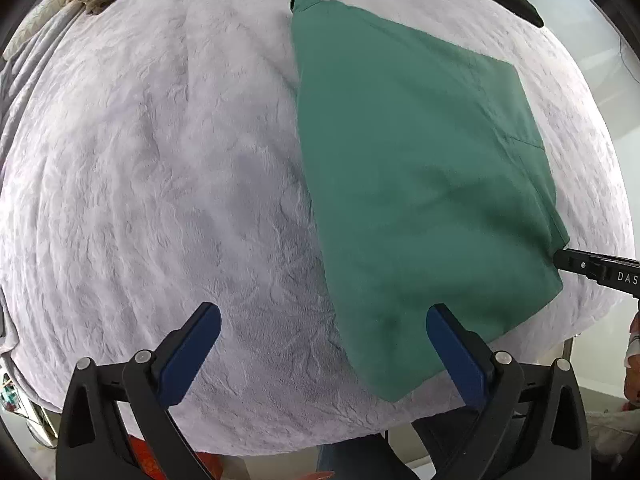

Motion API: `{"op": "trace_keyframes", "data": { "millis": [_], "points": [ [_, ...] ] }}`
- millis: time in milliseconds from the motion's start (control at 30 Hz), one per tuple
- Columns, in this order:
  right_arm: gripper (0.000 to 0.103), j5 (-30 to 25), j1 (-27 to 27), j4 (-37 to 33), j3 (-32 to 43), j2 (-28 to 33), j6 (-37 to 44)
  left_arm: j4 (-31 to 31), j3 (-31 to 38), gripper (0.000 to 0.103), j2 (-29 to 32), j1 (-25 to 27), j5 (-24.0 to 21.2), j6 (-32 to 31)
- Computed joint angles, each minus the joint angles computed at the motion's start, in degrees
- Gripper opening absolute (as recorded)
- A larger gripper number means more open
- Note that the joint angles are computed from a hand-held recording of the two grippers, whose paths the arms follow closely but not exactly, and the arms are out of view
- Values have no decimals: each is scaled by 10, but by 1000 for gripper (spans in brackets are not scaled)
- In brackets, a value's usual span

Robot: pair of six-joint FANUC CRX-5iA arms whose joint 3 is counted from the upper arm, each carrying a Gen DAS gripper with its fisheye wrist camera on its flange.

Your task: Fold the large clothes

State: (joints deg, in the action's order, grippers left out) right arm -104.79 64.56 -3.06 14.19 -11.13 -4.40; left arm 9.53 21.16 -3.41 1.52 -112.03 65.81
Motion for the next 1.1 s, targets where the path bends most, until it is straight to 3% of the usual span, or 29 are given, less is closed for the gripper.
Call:
{"op": "trace_keyframes", "data": {
  "millis": [67, 133, 200, 333, 467, 700, 767, 1100],
  "points": [
    [35, -6, -7, 3, 8, 2, 3, -9, 9, 103, 4, -4, 0, 3],
    [42, -27, -24, 16, 37, 14, 24, -36, 35, 103, 15, -17, -3, 10],
    [61, -40, -27, 43, 64, 30, 45, -41, 56, 103, 26, -19, -5, 21],
    [81, -66, -36, 86, 125, 74, 94, -47, 96, 103, 43, -24, 3, 52],
    [88, -96, -32, 113, 176, 115, 103, -66, 138, 103, 59, -40, 1, 70],
    [90, -153, -23, 129, 243, 151, 93, -63, 162, 103, 65, -48, -1, 91],
    [103, -153, -23, 136, 242, 156, 96, -68, 165, 103, 67, -52, 1, 92],
    [103, -164, -20, 138, 256, 168, 103, -69, 180, 103, 74, -62, -1, 100]
  ]
}}
